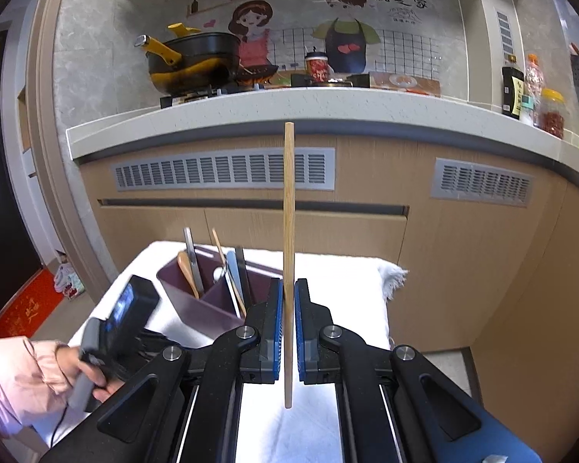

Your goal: Organize utensils

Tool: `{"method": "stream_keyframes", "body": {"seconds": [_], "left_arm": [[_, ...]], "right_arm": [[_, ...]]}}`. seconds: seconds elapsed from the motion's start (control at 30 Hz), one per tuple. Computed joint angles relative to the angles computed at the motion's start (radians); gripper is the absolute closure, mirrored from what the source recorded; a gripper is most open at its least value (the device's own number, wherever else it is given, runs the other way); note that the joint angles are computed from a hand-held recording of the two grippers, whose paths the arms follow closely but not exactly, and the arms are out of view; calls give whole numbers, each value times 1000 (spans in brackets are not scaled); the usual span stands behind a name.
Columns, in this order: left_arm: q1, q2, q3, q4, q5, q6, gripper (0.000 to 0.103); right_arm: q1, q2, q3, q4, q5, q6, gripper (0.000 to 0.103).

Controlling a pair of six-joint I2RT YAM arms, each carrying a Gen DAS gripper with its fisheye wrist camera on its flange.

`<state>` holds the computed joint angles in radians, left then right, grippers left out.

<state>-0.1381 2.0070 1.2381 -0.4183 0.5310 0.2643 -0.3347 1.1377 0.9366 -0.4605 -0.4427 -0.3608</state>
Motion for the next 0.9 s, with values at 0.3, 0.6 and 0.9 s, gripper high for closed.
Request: {"method": "stream_keyframes", "body": {"seconds": [0.3,0.6,0.9], "left_arm": [[8,-288,-321,-85,-31,182,54],[-233,-327,-338,64,-202,170,55],[-344,-186,-220,83,-312,114,60]], "right_arm": [[-48,-36,-42,-58,-48,-51,98],[-115,-97,-85,-127,-100,-105,98],[-166,-107,-89,-156,-144,-154,98]]}}
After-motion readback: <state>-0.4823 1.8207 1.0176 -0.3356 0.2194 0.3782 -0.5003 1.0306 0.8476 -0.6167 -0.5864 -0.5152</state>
